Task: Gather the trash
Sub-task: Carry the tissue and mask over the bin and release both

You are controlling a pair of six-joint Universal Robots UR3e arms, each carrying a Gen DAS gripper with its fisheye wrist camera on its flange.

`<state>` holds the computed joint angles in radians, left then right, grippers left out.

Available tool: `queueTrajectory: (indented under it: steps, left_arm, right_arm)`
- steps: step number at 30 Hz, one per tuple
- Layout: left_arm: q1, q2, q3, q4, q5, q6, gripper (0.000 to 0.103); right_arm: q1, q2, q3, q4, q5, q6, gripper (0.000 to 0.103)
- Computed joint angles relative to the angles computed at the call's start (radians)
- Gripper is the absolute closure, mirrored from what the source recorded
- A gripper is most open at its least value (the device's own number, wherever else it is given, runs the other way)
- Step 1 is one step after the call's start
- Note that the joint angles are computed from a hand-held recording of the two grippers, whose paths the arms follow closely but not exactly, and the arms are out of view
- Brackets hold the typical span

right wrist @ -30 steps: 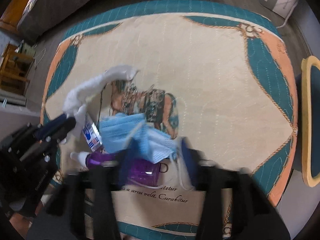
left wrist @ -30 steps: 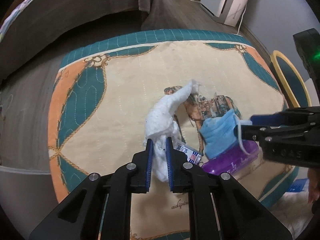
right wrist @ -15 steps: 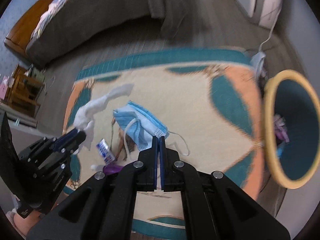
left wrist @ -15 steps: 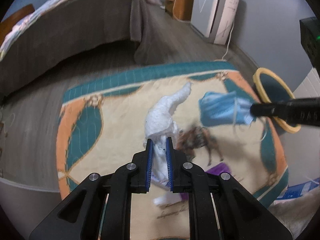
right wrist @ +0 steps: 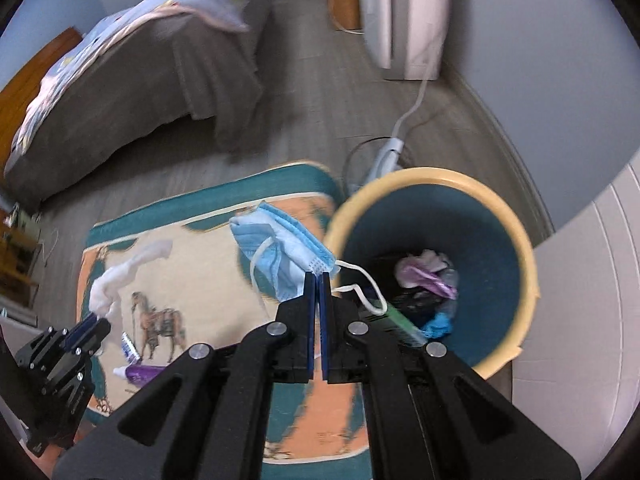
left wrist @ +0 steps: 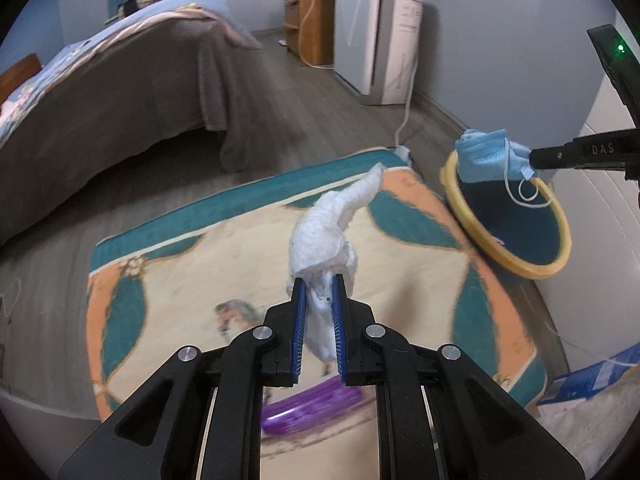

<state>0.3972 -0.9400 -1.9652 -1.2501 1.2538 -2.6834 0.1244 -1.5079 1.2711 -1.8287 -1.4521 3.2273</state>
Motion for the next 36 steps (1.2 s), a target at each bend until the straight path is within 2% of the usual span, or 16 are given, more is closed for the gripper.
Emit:
queueTrajectory:
  steps: [7,18,28,36]
  left_arm:
    - [-0.21,-0.119,0.021,0.125,0.081,-0.123,0.089]
    - [-0.4,-0.296,0.225,0.134,0.112,-0.232,0.089]
    - [-0.67,-0.591,0.468,0.182,0.197,-0.34,0.089]
    - [-0.781,-0.781,0.588,0.184,0.235,-0.384,0.089]
  right_arm:
    - [-0.131,-0.093,0.107,-0.021,-0.014,-0.083,0.102]
    - [-0.339,-0.157,0.197,-0.054,0.019,-0.21,0.102]
    - [-0.359,-0.137,0.239,-0.084,-0.005,-0.164,0.102]
    - [-0.377,-0.144,0.261,-0.116,-0.027,-0.103,0.102]
